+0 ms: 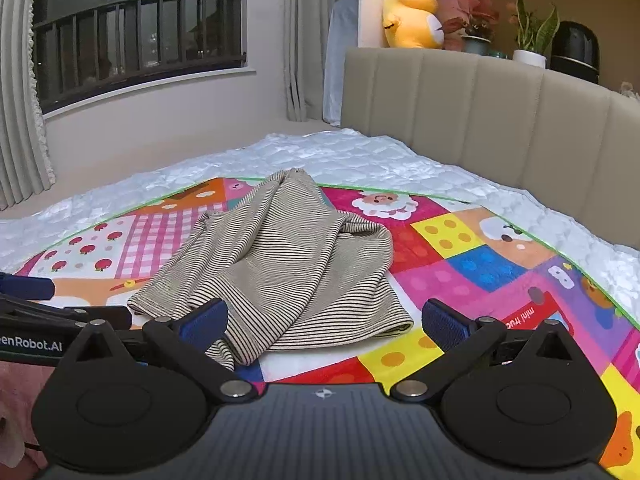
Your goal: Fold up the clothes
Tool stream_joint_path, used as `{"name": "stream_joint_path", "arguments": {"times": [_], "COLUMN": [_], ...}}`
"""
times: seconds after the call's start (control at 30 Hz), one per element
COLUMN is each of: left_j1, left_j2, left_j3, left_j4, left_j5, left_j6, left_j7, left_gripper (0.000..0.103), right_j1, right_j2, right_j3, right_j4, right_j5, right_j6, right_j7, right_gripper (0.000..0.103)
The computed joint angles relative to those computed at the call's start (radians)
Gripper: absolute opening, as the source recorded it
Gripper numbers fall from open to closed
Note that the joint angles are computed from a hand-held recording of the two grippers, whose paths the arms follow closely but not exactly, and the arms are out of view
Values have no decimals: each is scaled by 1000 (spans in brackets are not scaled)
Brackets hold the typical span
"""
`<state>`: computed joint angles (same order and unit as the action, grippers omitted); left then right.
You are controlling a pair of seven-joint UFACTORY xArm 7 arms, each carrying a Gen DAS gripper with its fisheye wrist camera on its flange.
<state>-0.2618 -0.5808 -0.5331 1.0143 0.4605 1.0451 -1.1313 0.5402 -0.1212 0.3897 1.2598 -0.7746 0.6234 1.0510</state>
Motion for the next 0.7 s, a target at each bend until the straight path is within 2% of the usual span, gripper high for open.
{"name": "stream_joint_path", "arguments": {"times": [0.27,0.43,0.7], "left_j1": [-13,-6,-12], "left_j2": [-15,-2,-3], "left_j3": [14,11,11], "left_j4": [-9,-9,-11], "left_j5": [-24,-29,-31], "left_j6": [-8,-9,-6], "left_j7": [-9,-7,-8], "left_gripper": [103,103,103], "right_j1": [20,16,12], "right_j2": [17,4,6], "right_j3": [3,-6,0], "right_j4": [54,11,16], "right_j5": [14,-10,-7], "right_j6": [61,14,22], "right_j7": [-23,0,-5], "right_gripper": [103,103,103]}}
